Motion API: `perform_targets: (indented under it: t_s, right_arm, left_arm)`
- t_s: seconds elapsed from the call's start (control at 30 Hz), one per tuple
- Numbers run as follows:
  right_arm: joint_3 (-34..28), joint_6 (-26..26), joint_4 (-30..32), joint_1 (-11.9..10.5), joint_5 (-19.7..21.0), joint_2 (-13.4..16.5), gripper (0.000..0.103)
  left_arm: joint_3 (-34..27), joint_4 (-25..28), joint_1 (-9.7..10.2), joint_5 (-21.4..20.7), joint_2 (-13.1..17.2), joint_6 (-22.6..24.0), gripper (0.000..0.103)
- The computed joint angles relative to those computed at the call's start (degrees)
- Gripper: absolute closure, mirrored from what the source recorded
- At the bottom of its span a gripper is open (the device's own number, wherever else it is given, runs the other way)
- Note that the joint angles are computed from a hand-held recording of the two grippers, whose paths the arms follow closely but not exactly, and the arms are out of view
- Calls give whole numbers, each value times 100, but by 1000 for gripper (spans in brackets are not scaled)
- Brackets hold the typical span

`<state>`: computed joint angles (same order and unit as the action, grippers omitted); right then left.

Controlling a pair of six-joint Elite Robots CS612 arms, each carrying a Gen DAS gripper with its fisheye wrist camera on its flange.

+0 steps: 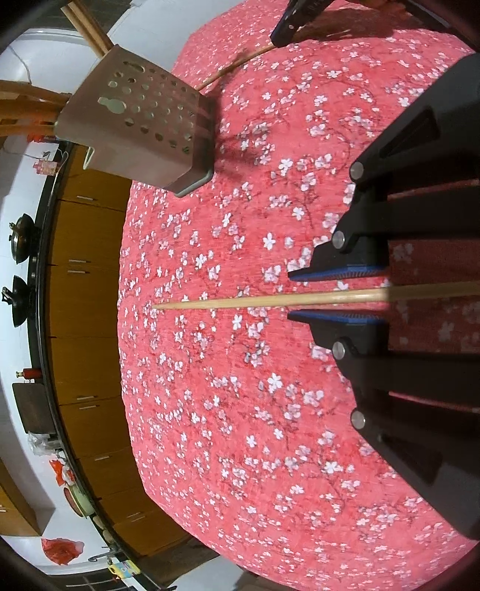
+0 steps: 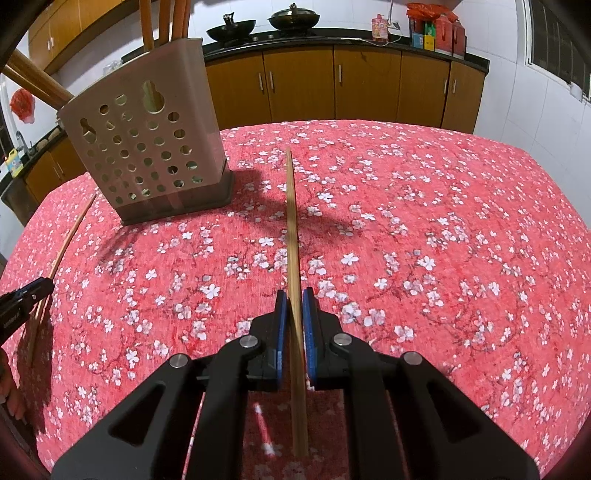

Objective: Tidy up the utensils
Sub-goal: 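Hold both gripped chopsticks still above the table, then lift both chopsticks off the table toward the utensil holder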

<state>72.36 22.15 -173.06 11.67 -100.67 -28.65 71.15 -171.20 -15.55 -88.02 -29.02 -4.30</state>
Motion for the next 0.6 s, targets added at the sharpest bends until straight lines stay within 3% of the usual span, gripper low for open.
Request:
perform_targets:
  t_s: [0.13,0.3,0.6]
  right_arm:
    - [85,8,-99,-23,89,-31,95]
    - [337,-64,-598,-25,97,-154,95]
    - [764,-160,-1668,-16,-161,-462,95]
  left_arm:
    - [50,-19,-13,93,-22,55,94]
    - [185,85,-2,-51,-153,162,95]
    - [619,-561,91,-403,-530,64,95]
